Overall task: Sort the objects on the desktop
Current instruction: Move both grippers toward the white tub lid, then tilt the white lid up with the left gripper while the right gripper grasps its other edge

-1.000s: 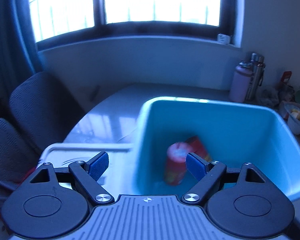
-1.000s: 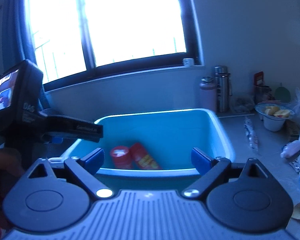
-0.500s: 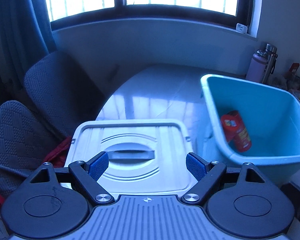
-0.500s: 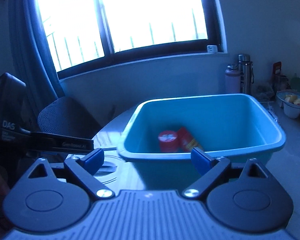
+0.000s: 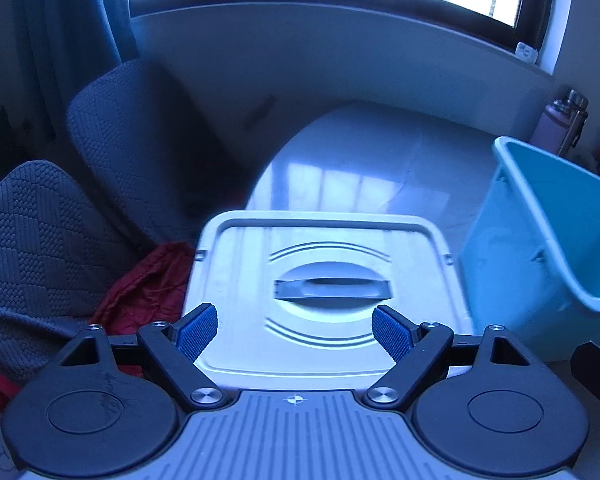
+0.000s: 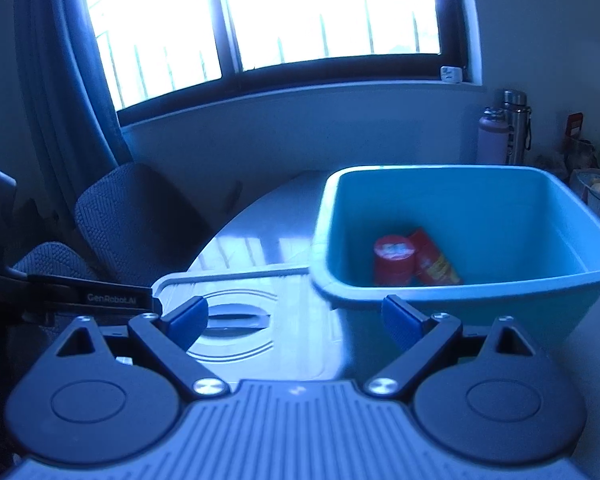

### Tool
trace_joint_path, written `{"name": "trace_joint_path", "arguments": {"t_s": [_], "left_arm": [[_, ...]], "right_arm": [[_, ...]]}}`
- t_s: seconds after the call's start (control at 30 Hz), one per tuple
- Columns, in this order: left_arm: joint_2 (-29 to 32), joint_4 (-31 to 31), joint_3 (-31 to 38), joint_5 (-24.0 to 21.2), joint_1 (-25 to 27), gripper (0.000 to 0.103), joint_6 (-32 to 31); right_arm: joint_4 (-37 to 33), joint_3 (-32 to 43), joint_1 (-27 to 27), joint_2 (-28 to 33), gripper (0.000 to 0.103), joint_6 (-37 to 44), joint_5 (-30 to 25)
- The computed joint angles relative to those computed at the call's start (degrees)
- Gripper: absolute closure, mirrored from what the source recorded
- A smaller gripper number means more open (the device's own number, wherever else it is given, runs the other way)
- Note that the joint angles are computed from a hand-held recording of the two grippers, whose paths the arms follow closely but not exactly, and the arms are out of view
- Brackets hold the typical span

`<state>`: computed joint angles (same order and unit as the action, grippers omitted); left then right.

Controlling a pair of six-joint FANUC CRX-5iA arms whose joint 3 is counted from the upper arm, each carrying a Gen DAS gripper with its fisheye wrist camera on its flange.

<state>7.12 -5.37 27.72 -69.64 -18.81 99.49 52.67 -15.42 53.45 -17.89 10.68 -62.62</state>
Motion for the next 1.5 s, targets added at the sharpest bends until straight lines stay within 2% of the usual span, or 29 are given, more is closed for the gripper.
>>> {"name": "trace_joint_path", "arguments": {"t_s": [0.27,0.67,0.97,1.17,1.3,1.5], "left_arm": [[0.1,5.8,-2.4,0.5,6.4,0.017,-6.5],[1.5,11.8,-4.8,-0.2,12.3,0.017,-15.1],[4.2,13.7,-4.6,-2.4,14.2,0.017,-16.4],[6.6,14.0,-3.5,-4.5,15.0,0.017,-15.2],[8.8,18.2,-3.6,-6.1,16.6,0.017,-14.1],[10.3,25.9,-7.6,-3.8,18.3,0.017,-15.1]], "right_arm": [[-2.7,5.8,1.0,6.6,0.009,-0.7,-2.5],[-8.5,13.7,1.2,14.6,0.009,0.0,-7.1],[-12.5,17.4,-0.8,18.2,0.009,2.3,-9.5],[-14.5,19.0,-1.8,19.7,0.009,3.4,-9.8],[-15.0,19.8,-1.8,20.4,0.009,3.9,-10.3],[-15.2,20.8,-2.0,20.9,0.009,4.8,-11.2]]}}
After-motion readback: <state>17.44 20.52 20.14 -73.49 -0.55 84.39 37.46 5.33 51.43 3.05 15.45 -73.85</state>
